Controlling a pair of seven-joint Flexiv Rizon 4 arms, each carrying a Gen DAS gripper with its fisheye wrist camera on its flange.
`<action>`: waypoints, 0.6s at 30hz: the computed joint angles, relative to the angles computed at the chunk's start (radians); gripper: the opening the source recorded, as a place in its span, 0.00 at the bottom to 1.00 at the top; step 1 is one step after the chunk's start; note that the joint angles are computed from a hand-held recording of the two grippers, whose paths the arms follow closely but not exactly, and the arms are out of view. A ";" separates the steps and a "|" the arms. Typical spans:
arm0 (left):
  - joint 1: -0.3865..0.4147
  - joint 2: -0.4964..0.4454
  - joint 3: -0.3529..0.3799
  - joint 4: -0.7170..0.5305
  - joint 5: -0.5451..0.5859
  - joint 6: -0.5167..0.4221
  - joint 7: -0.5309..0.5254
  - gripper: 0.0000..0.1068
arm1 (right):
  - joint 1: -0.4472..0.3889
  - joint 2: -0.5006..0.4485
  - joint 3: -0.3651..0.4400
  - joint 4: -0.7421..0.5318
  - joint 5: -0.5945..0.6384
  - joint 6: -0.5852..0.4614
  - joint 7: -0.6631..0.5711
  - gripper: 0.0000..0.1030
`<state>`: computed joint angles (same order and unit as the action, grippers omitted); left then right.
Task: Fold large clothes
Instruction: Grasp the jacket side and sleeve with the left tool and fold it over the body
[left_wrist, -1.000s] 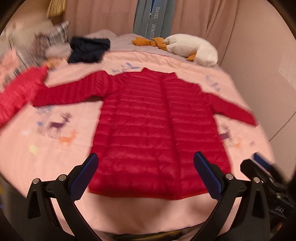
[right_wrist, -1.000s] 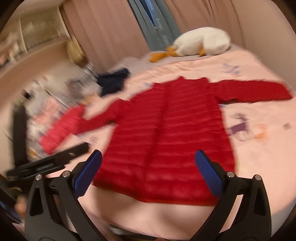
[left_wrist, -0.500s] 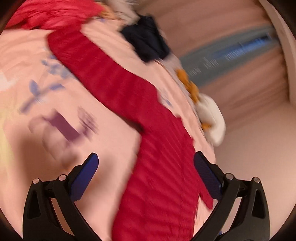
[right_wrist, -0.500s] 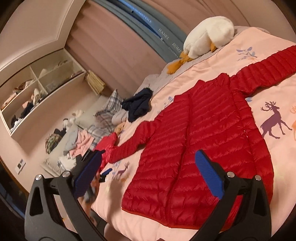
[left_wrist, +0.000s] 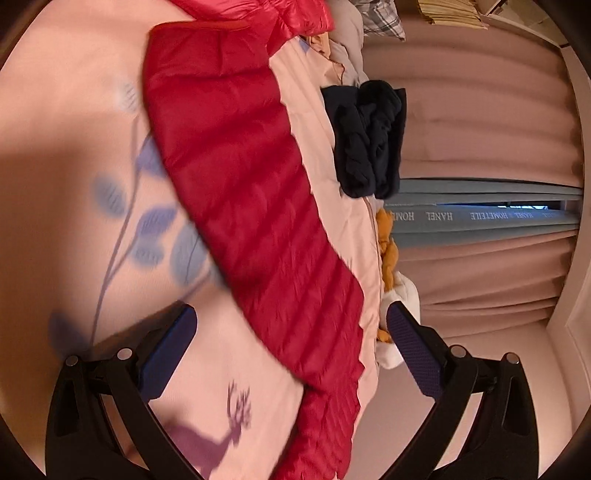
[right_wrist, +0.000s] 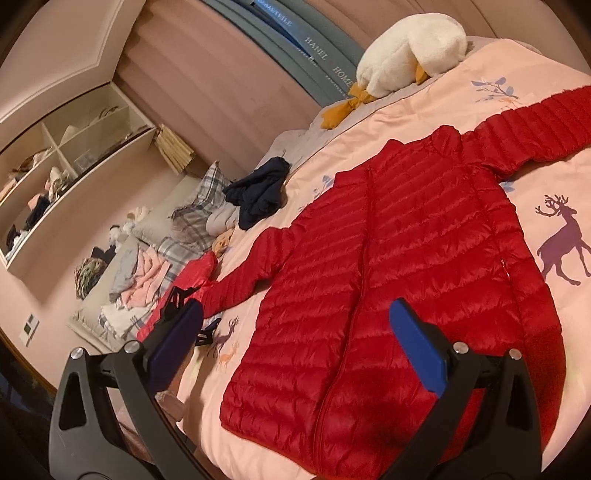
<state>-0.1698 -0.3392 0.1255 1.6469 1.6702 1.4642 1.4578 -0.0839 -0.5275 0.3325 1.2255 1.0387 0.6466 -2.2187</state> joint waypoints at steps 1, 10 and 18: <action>0.015 -0.007 0.002 -0.004 -0.029 0.008 0.042 0.95 | 0.003 -0.004 -0.001 -0.004 0.001 0.005 0.005 0.98; 0.070 -0.060 0.051 -0.018 -0.356 -0.050 0.403 0.95 | 0.033 -0.044 -0.002 -0.032 -0.047 0.055 0.044 0.98; 0.117 -0.066 0.021 0.041 -0.603 -0.101 0.666 0.36 | 0.034 -0.033 0.015 -0.012 -0.080 0.107 -0.011 0.98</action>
